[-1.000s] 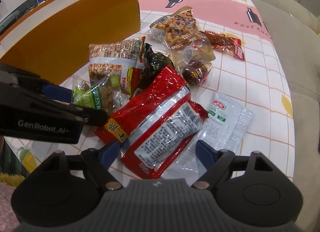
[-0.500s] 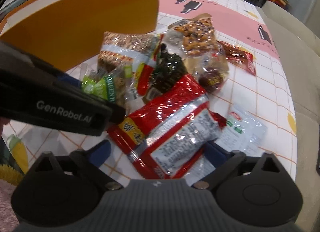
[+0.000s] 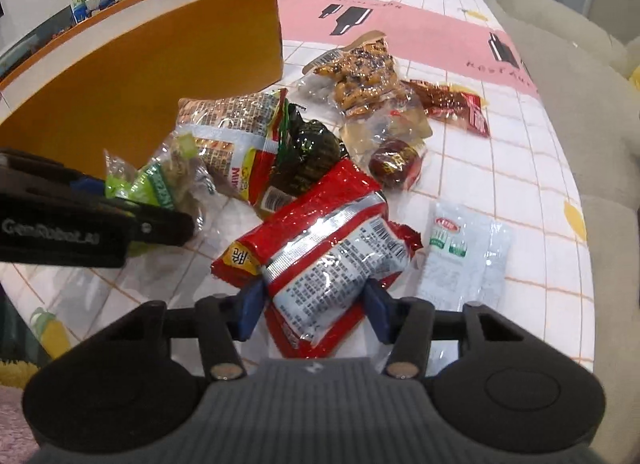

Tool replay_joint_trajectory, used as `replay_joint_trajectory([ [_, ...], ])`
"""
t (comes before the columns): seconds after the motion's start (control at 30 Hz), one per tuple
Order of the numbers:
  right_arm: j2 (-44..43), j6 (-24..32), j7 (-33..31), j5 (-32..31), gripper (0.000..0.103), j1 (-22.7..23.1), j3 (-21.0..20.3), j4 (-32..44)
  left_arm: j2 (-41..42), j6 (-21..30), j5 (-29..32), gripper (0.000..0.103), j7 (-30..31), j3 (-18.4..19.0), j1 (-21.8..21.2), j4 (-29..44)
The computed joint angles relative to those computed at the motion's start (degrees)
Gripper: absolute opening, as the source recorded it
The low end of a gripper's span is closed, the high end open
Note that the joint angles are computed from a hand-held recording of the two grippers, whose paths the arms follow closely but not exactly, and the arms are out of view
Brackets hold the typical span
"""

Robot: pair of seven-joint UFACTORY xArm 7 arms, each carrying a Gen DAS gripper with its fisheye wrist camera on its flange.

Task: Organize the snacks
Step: 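Grasp the green pea packet with the left tool while the right grasps the red strip bag, then carry both packets over the box and open both tools to drop them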

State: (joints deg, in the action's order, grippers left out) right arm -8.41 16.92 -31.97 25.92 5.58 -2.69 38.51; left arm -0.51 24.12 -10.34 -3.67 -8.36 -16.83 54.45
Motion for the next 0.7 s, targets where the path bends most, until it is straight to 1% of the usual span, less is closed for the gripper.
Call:
replay_joint_trajectory([
  [0.1,-1.0,-0.6,0.2,-1.1,0.049,-0.1,0.3,-0.9,-1.3,-0.6,1.1,0.047,-1.0,0.0,-0.1,-0.7],
  [0.23,-3.6,-0.8,0.0,-2.0,0.049,0.4,-0.2,-2.3,-3.2,-1.4,0.7,0.047,-0.7,0.1,-0.3,-1.8],
  [0.33,-5.6,-0.4,1.6,-3.6,0.049,0.2,-0.3,-3.2,-4.9,-1.2,1.1,0.048,-1.2,0.1,-0.4,-2.7],
  [0.43,-8.7,-0.7,2.7,-4.0,0.049,0.8,-1.1,-4.4,-6.8,-1.0,2.7,0.048,-3.1,0.0,-0.2,-3.5],
  [0.57,-12.5,-2.3,1.4,-3.1,0.049,3.6,-3.2,-5.7,-10.1,-1.3,3.7,0.048,-5.1,0.0,0.0,-4.8],
  [0.7,-15.4,-4.6,-1.5,-1.1,0.049,8.0,-5.9,-6.0,-13.1,-1.2,5.7,0.048,-7.4,0.1,0.8,-5.5],
])
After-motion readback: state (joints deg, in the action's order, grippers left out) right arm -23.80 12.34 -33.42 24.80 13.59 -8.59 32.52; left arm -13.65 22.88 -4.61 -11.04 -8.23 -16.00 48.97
